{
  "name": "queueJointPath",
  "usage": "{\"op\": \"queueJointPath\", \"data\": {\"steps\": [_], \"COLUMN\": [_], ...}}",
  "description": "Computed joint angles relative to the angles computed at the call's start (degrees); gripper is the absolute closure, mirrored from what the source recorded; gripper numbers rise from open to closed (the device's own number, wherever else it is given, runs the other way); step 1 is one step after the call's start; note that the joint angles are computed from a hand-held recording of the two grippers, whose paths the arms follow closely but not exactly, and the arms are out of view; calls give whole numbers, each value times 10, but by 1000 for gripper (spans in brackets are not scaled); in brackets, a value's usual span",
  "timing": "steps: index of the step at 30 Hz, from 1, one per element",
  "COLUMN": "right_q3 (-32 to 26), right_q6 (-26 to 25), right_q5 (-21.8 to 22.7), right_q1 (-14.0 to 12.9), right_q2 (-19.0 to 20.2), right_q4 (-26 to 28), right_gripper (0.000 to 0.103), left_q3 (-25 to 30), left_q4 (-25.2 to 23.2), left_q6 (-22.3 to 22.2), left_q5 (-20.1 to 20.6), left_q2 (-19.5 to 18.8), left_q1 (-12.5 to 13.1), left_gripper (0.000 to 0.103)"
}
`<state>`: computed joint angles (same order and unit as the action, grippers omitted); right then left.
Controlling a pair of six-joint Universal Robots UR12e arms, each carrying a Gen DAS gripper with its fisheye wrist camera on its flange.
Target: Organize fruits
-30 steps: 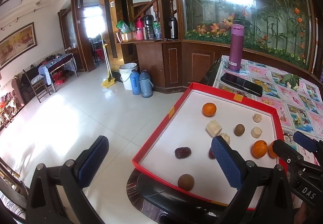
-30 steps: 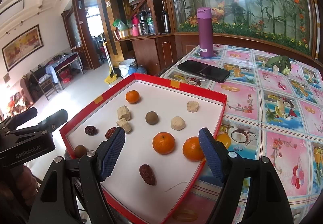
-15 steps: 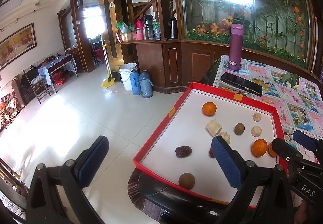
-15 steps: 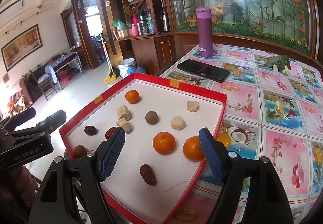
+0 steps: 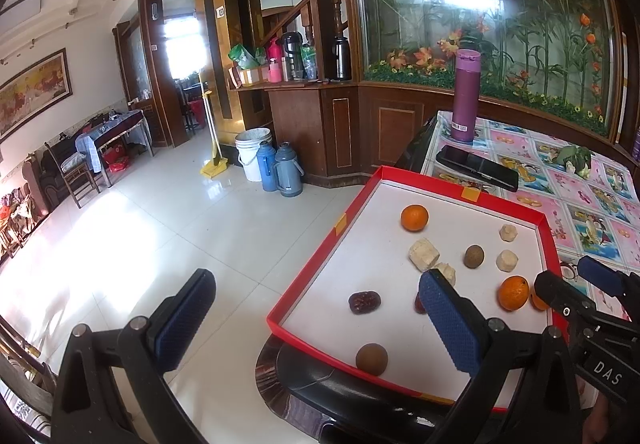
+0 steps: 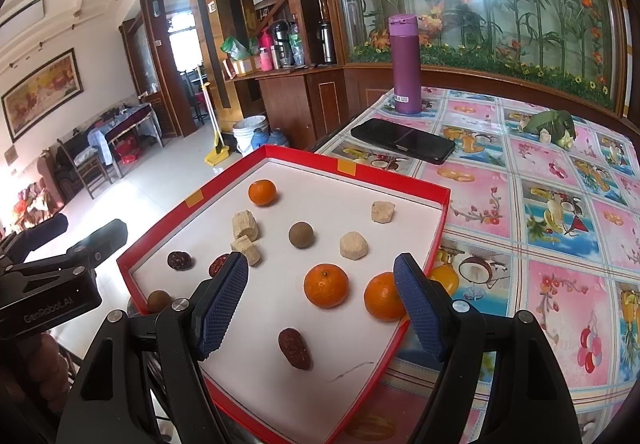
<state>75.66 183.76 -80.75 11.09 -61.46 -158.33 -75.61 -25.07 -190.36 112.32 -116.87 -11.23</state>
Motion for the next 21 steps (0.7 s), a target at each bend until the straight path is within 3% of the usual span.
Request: {"op": "queueJointPath", "data": {"steps": [21], "right_q3": [-9], "right_q6": [-1], "right_q5": [-9], "right_q1": [3], "right_q2": [6], "right_q4": [1], "right_gripper": [28], "left_q3": [-1], "left_q4": [12], "left_q6": [16], "left_q5": [-8], "left_q2": [2], "left_q1": [5], "left_gripper": [0]}}
